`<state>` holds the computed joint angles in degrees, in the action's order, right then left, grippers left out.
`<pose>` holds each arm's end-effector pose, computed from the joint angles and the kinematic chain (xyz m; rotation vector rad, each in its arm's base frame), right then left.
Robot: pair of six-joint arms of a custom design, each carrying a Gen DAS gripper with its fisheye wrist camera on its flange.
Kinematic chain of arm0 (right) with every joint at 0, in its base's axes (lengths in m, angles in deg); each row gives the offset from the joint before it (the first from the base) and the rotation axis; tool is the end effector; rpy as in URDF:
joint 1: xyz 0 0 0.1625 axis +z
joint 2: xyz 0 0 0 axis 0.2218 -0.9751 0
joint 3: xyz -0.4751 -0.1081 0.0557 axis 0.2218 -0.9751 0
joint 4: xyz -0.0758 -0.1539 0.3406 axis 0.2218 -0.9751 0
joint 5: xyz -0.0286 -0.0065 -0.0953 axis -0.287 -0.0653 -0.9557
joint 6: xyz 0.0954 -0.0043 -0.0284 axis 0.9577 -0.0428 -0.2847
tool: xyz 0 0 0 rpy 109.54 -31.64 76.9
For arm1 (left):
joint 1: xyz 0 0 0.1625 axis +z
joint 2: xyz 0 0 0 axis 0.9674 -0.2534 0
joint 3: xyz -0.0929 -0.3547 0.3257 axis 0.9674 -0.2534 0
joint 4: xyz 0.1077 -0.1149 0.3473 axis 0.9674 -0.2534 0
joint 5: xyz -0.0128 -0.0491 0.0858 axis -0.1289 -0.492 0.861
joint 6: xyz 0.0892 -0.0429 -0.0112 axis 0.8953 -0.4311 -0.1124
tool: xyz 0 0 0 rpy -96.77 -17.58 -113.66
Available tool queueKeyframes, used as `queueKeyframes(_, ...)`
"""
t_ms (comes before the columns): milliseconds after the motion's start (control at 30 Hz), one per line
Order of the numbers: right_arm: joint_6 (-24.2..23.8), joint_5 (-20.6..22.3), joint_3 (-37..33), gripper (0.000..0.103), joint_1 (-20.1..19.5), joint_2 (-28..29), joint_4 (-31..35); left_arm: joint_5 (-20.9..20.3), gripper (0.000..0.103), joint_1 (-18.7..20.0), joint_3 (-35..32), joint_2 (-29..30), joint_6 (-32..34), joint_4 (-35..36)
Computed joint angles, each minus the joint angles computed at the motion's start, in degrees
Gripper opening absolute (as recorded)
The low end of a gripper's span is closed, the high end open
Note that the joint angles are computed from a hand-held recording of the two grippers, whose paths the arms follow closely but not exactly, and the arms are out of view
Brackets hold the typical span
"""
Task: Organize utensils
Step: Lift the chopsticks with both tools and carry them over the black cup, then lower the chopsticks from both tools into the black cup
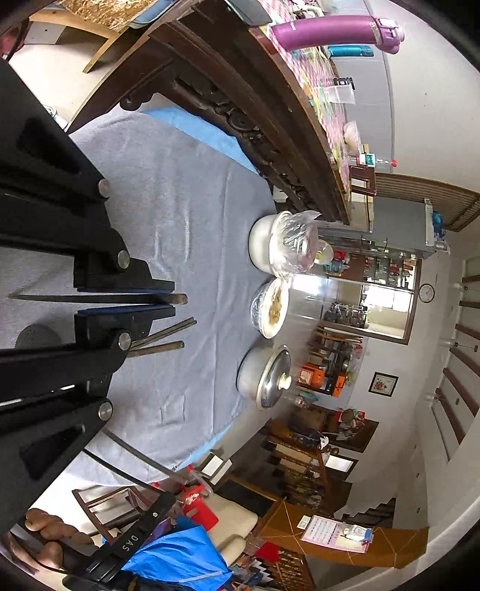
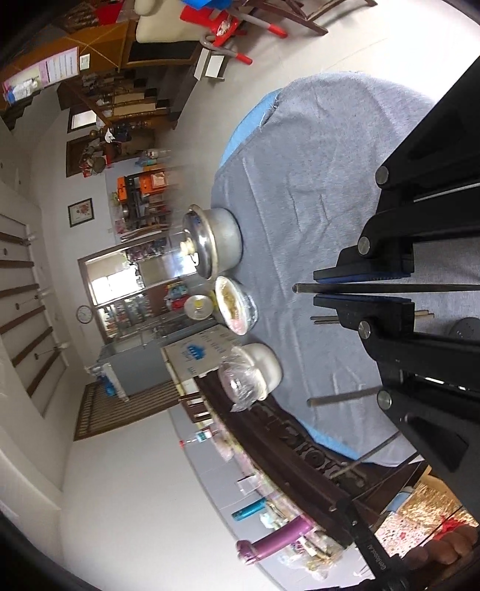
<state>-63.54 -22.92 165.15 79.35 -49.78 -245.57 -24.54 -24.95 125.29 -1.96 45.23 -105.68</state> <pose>0.1443 -0.6655 0.3576 0.5111 -2.4501 1.3011 -0.2916 -0.6855 0.2610 0.3153 2.2715 -1.2031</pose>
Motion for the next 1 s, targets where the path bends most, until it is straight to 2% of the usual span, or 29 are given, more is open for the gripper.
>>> queueKeyframes(400, 0.0, 4.0, 3.5, 0.007, 1.1, -2.7, -8.1, 0.7, 0.006, -3.2, 2.5, -1.9, 3.9, -7.0)
queueKeyframes(1000, -1.4, 10.3, 7.5, 0.007, 2.9, -6.8, -13.6, 0.8, 0.006, -7.1, 3.7, -3.5, 8.7, -14.1)
